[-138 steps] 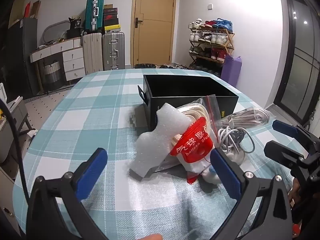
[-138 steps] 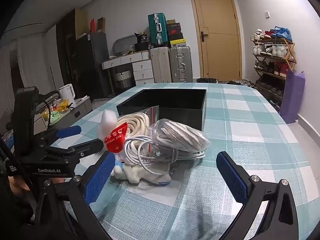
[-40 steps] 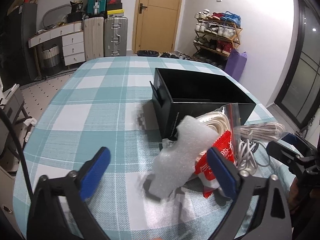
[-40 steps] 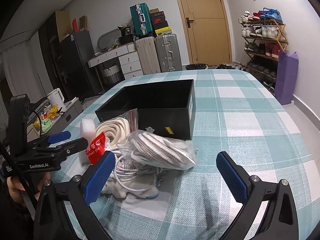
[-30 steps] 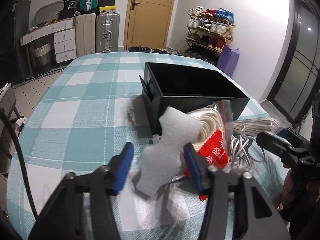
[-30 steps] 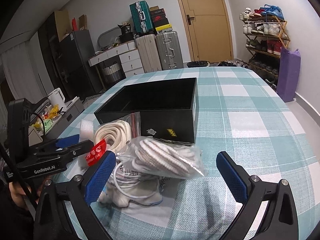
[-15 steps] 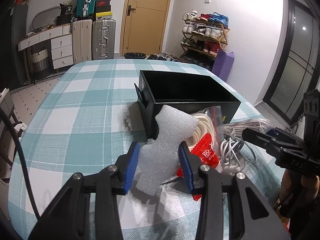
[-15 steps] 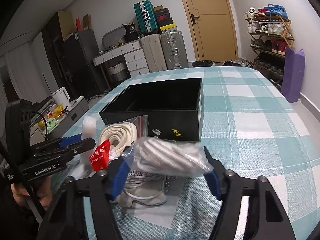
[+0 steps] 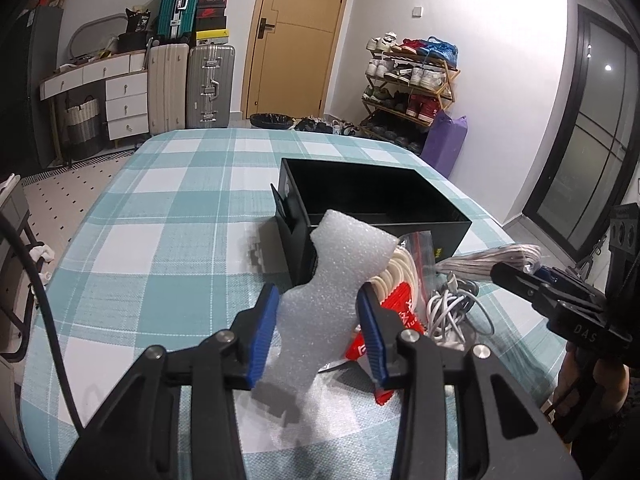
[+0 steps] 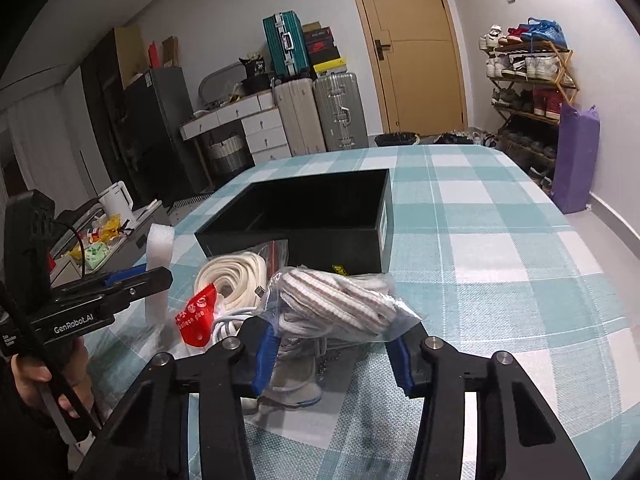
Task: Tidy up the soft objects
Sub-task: 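Lift the foam sheet into the black box while the right tool carries the cable bag there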
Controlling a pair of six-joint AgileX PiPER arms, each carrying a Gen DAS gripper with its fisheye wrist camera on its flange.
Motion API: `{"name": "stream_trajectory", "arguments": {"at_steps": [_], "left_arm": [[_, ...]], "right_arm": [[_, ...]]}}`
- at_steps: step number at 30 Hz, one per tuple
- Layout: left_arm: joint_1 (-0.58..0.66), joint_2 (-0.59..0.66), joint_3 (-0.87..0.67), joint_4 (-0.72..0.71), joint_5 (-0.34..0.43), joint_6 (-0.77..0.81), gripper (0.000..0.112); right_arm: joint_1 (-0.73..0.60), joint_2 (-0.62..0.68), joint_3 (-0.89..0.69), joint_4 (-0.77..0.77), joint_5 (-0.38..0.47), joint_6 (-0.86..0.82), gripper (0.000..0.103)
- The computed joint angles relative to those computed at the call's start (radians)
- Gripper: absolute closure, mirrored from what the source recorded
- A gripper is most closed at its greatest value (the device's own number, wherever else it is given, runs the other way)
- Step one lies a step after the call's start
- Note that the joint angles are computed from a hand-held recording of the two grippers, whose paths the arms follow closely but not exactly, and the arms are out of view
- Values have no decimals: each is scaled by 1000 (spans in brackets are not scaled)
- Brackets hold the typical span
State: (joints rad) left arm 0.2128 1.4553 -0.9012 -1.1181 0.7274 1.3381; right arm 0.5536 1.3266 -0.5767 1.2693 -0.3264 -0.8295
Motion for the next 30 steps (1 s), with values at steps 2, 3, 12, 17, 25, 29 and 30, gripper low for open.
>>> {"name": "stream_trajectory", "arguments": {"at_steps": [2,3,12,17,25,29,30], "left_arm": [[2,-4,0,-3,3,2,73],[3,-6,-1,-3,4,1,73],[11,-42,-12,6,28,-25,73],[15,-49,-36,13,49,-49,73],[2,-41,-93,25,75,-93,73],[-23,-28,-120,40,61,-118,73],[-29,-24,-128,45,57,-125,73]], "right_arm": [[12,-25,14,7,-17,-4,56],[19,-38,21,10,-26,-4,56],[87,-169,68,73,-99,-66,56],[102,-230,69,119,-109,-120,56],[109,-278,21,231,-108,-284,56],[84,-270,-12,257,-80,-340,56],[82,-266,-21,261,-77,-354,56]]}}
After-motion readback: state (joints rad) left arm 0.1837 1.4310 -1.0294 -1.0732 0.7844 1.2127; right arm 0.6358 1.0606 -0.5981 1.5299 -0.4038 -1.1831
